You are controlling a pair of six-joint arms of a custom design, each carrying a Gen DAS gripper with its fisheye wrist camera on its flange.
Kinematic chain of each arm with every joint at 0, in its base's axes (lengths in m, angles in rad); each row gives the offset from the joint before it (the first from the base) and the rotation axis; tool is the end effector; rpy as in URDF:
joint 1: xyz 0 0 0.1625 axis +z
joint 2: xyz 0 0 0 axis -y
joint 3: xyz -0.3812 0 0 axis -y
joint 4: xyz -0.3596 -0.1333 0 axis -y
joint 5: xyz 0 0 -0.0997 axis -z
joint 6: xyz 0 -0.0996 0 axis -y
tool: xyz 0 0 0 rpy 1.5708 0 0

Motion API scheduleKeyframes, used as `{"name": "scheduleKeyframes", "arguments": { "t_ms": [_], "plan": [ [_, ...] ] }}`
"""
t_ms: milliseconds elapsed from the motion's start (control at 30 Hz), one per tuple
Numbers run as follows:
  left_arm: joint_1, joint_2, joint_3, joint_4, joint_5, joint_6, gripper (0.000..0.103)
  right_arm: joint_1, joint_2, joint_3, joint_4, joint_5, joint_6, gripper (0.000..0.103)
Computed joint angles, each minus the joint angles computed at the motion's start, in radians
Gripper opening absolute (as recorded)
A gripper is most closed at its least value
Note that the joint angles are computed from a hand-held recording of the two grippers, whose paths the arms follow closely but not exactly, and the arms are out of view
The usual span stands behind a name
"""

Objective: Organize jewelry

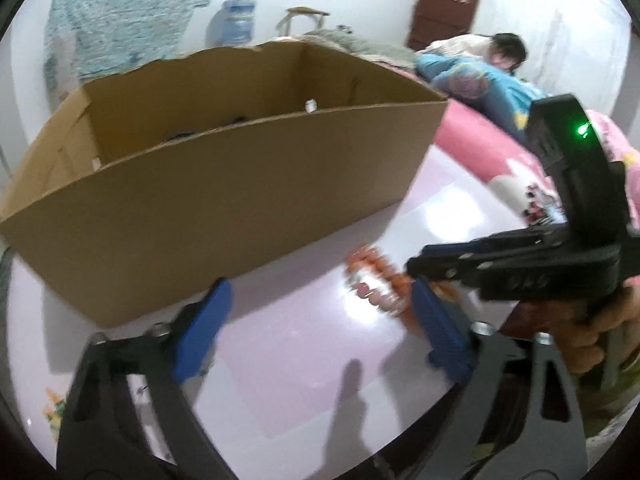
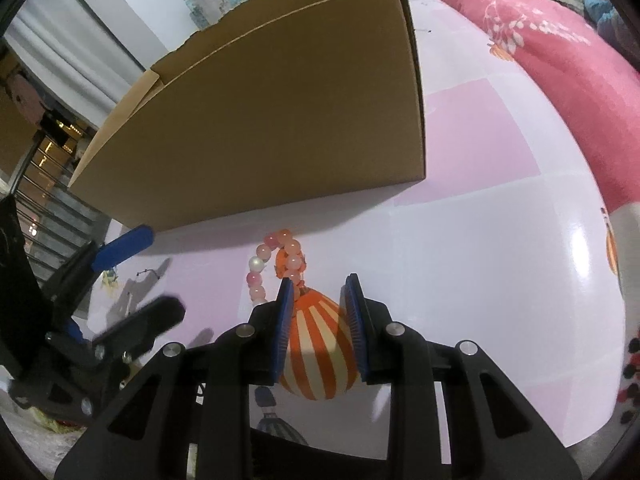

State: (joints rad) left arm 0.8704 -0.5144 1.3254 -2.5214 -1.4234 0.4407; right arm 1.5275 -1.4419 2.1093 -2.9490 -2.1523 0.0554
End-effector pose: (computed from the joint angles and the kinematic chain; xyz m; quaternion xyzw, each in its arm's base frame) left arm -0.3329 -0.6244 0.0057 0.5330 0.8401 -0.0785 0.0638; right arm 0.0586 -0.4643 0.3199 -0.1439 -0.8921 0.3350 0.2667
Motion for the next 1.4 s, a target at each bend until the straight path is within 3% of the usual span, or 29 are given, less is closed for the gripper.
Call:
{"name": "scheduleKeyframes", "arguments": {
  "t_ms": [67, 233, 300, 333, 567, 900, 1267, 1400],
  "plan": [
    [-0.002, 0.021, -0.032, 0.039, -0.010, 0.002, 0.062, 0.012, 0.014, 0.004, -0.025, -0.022, 0.006, 0.027],
    [0.004, 0.090, -0.113, 0.127, -0.043, -0.010, 0.046, 0.007, -0.015, 0.031, -0.045, -0.035, 0.017, 0.027],
    [0.000, 0.118, -0.132, 0.143, -0.028, -0.015, 0.041, 0.002, -0.026, 0.041, -0.049, -0.035, 0.021, 0.027],
    [-0.002, 0.124, -0.135, 0.153, -0.006, -0.019, 0.033, -0.001, -0.029, 0.042, -0.049, -0.034, 0.022, 0.027],
    [-0.006, 0.100, -0.091, 0.109, 0.044, 0.010, 0.011, -0.008, -0.035, 0.049, -0.056, -0.017, 0.019, 0.027],
    [0.004, 0.041, -0.030, 0.097, 0.060, 0.005, 0.010, 0.010, 0.032, -0.014, -0.039, 0.039, -0.063, 0.027],
    [-0.001, 0.019, 0.009, 0.069, 0.084, 0.035, 0.011, 0.054, 0.130, -0.099, 0.041, -0.033, -0.181, 0.026],
    [-0.004, 0.018, 0.019, 0.055, 0.089, 0.050, 0.011, 0.066, 0.146, -0.107, 0.039, -0.074, -0.196, 0.017]
  ]
}}
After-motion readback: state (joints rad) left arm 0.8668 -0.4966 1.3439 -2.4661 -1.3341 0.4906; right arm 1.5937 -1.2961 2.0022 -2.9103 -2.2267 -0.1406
